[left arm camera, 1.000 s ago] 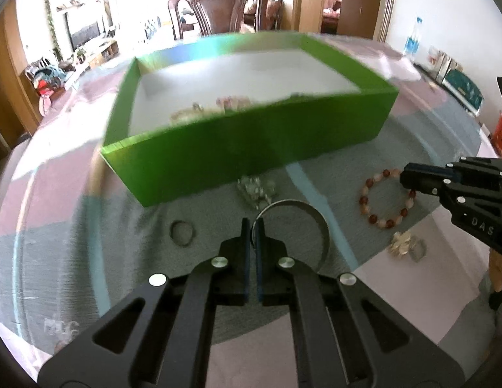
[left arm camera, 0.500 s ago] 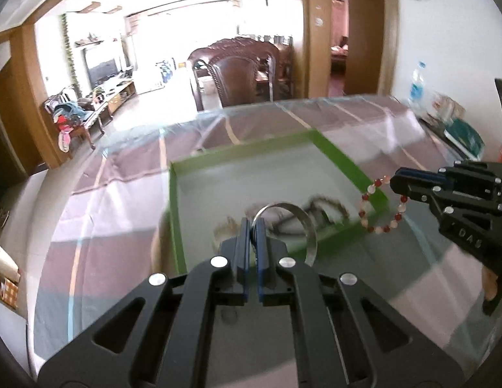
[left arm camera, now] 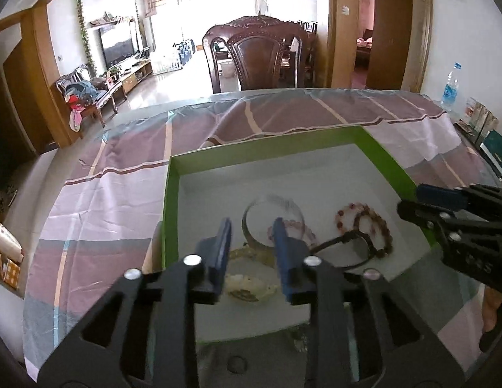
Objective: Organize jewelry
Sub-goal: 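Carry the bangle and bracelet into the green box and open both grippers, then move left gripper to the green jade pendant while right approaches the silver flower brooch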
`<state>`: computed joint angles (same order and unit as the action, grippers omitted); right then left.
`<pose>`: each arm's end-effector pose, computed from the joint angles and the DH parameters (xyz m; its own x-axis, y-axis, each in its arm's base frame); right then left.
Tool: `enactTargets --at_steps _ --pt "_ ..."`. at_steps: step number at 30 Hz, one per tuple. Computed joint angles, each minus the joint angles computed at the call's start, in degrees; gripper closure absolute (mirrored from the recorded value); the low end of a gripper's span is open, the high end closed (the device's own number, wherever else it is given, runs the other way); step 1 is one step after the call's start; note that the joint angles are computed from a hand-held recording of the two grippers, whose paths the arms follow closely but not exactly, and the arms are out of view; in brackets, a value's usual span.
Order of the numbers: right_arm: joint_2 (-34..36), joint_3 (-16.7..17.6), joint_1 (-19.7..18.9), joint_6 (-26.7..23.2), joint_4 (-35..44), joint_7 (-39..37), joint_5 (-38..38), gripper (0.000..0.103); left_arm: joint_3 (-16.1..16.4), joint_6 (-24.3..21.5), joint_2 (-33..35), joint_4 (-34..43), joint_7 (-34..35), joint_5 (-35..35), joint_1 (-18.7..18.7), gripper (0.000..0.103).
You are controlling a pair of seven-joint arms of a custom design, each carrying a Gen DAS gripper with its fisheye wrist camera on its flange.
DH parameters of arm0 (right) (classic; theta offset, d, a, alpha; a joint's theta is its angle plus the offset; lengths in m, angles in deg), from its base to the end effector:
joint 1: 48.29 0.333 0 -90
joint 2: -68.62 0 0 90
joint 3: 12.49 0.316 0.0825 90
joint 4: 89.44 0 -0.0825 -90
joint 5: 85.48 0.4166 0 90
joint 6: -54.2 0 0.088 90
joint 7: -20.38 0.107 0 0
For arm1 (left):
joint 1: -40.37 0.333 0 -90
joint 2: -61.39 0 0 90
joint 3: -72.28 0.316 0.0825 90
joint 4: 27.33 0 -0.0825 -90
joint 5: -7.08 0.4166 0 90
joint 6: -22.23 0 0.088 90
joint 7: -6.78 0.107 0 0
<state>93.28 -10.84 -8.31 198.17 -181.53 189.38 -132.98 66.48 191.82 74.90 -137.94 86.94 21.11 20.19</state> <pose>0.5525 0.4952 0.4148 -0.0474 -0.9936 -0.1021 -0.7236 0.1046 -0.6823 0.6079 -0.3094 0.4428 -0.4500 -0.8913 -0.0565 -0.6048 0.3507 -0.7150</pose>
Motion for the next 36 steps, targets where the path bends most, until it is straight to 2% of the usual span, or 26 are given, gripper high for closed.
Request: enactTargets --at_steps 1,3,4,6,8,11,14,18,20,21,24,30,34,36 --pt "0.0 -0.8 0.7 0.2 -0.1 -0.2 0.4 0.063 0.8 0.7 -1.1 -1.4 -1.1 1.5 -0.7 0.07" --pt "-4.2 1.9 0.1 1.3 -5.9 1.3 -1.5 0.062 2.8 1.9 -2.9 -3.6 -4.9 6.0 -2.4 0.066" --pt "-5.2 1.7 0.7 2.3 -7.5 1.0 -0.6 0.062 3.2 3.1 -4.4 -5.6 -6.6 8.3 -2.8 0.064" --pt "-6.5 3.3 0.2 3.6 -10.1 0.0 1.0 0.062 2.3 5.0 -6.7 -8.9 -7.7 10.0 -1.9 0.058" --pt "-7.3 4.7 0.0 5.1 -12.5 -1.1 2.6 0.062 1.8 6.6 -8.6 -11.5 -9.9 13.4 -1.4 0.056" --pt "-7.2 6.0 -0.3 8.3 -14.7 -3.4 5.0 0.062 -0.2 6.9 -10.2 -13.8 -10.6 15.8 0.1 0.051" --pt "-6.0 7.2 -0.8 10.8 -15.0 -7.9 8.9 0.062 -3.3 5.8 -10.9 -15.4 -5.8 11.1 2.2 0.051" --pt "-3.9 7.2 0.2 10.2 -13.6 -11.9 11.9 0.062 -7.0 2.5 -11.5 -17.0 7.9 -5.6 4.5 0.051" --pt "-3.1 6.8 0.5 10.1 -13.2 -13.2 13.0 0.062 -7.7 1.0 -11.4 -17.4 12.8 -11.2 4.7 0.051" --pt "-2.4 6.6 1.1 8.6 -12.3 -14.0 13.1 0.063 -7.5 0.7 -10.9 -17.3 12.5 -10.8 4.6 0.051" --pt "-1.1 5.1 3.9 2.5 -9.6 -14.1 10.3 0.081 -7.0 -0.8 -9.6 -16.7 11.4 -9.7 4.2 0.051" --pt "-1.6 4.4 4.7 1.5 -10.2 -11.7 8.2 0.082 -6.9 -3.2 -6.7 -14.4 13.6 -12.2 3.8 0.042" --pt "-2.1 4.1 4.2 2.7 -11.3 -8.8 7.0 0.082 -6.1 -4.7 -4.7 -12.5 12.7 -10.7 2.7 0.042" --pt "-2.9 4.4 4.3 3.1 -12.3 -7.7 6.4 0.082 -4.9 -5.5 -3.3 -11.1 10.0 -7.8 1.4 0.054"
